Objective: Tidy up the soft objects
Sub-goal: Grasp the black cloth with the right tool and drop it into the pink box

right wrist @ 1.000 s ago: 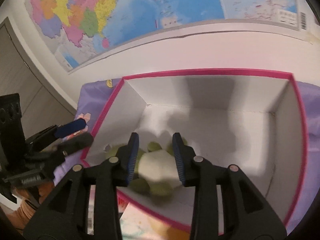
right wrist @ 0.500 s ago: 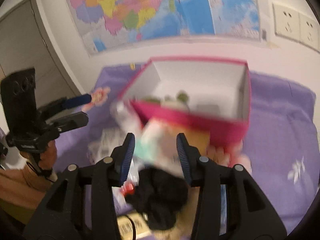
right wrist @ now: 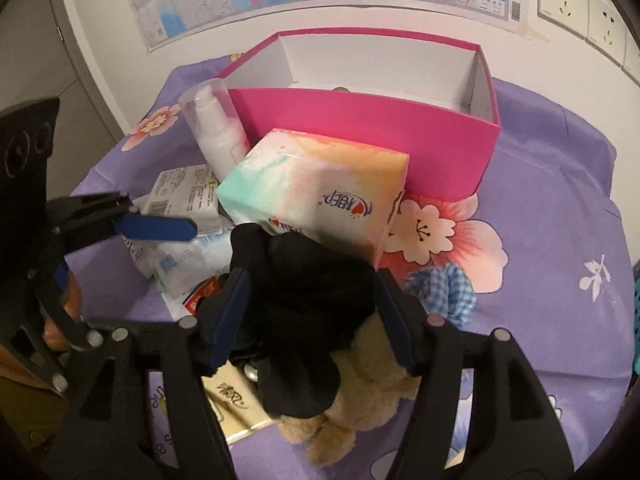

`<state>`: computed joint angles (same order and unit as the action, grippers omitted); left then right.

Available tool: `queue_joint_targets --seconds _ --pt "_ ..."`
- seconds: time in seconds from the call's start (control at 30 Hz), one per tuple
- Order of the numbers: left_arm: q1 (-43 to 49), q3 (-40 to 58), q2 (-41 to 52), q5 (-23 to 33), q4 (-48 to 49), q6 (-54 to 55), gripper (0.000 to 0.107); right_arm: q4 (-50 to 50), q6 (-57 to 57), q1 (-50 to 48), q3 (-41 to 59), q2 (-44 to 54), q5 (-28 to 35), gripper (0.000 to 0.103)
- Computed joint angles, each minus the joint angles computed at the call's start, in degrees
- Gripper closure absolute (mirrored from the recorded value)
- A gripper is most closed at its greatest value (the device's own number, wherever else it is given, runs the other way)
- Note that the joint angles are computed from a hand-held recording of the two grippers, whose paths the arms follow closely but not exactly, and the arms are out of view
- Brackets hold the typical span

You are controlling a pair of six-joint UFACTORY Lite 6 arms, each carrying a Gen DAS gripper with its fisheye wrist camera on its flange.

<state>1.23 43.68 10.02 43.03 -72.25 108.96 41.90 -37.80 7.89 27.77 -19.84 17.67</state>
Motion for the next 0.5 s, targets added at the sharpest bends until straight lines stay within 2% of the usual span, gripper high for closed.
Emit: queue_joint_targets --seconds 0.07,0.13,0.17,0.27,0.3,0.33,0.4,0.5 --pt "-0.5 0.7 1.1 0.3 0.4 -0.8 0.032 3.0 -3.8 -1.2 -0.7 0.0 0.2 0.038" --pt "-1.4 1.6 2.1 -0.1 0.5 -1.5 0.039 5.5 -6.7 -1.8 -1.3 -0.2 0.7 0.039" --pt "-2.0 2.1 2.7 -0.6 0.9 -2.3 0.041 5.8 -7.1 -1.9 -1.4 -0.4 0.8 0.044" --pt "-2.6 3.5 5.0 -1.2 1.6 -3.3 0.054 7.7 -9.6 -3.0 -0.8 0.9 1.9 0.068" --pt "-2.6 3.9 5.7 -1.1 1.8 -3.6 0.06 9.3 -11.3 -3.2 -1.1 0.8 2.2 0.074" --pt "-2.9 4.3 6.2 -1.1 2.2 -4.2 0.065 9.5 -11.7 -3.1 -1.6 0.1 2.1 0.076" --pt "-2.3 4.6 6.6 -0.2 3.2 -4.7 0.069 10.7 -12.7 -3.4 -2.7 -1.8 2.5 0.085" --pt "-2.3 3.8 5.8 0.3 2.5 -3.5 0.078 11.2 -13.0 -4.4 -3.8 -5.4 4.4 0.091"
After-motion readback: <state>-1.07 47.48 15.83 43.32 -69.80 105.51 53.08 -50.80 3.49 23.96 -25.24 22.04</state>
